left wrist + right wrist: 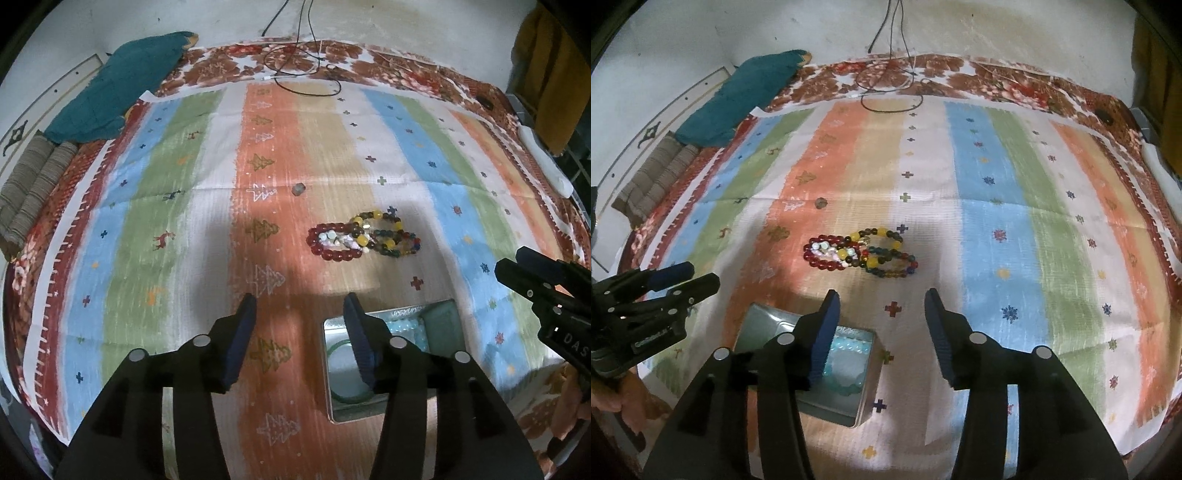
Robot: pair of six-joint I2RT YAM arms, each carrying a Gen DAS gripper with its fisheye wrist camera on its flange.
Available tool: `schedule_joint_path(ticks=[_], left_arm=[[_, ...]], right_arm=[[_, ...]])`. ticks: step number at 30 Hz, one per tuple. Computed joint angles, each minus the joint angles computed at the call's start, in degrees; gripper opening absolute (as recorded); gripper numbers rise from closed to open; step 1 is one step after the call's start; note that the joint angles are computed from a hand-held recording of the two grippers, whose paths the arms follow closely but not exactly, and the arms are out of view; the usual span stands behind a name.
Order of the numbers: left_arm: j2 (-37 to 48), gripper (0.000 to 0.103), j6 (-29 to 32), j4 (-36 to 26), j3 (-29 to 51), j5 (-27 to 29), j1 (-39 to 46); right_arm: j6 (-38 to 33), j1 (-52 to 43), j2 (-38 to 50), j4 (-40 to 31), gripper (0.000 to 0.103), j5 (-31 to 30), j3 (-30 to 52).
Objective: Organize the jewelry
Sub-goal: 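Withdraw both tools from the tin and move them back to the remaining bracelets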
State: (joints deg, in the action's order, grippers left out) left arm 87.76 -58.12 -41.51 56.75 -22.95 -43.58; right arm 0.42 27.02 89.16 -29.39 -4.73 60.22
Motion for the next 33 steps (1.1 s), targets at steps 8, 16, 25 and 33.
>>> schedule_joint_path(ticks=[8, 16, 25, 33], left_arm=[[2.8, 0.060, 3.2, 0.3, 1.9, 0.9, 3.3], [5.4, 0.061, 7.0, 1.5, 3.2, 2.2, 6.1], [9.9, 0.062, 10.0, 2.0, 5.9, 3.6, 8.6], [11.9, 0.064, 11.5, 2.9, 7.0, 4.7, 11.3]], right_arm=[[-0.9, -0.2, 5.8, -1.4, 0.059, 0.6, 4.9], [-1.5, -0.2, 12.0, -2.6, 0.064, 1.2, 10.5], [-1.8, 0.0, 17.3, -3.9, 0.065, 2.5, 15.3], [-1.7, 0.2, 20.7, -5.1, 0.065, 2.6, 18.7]])
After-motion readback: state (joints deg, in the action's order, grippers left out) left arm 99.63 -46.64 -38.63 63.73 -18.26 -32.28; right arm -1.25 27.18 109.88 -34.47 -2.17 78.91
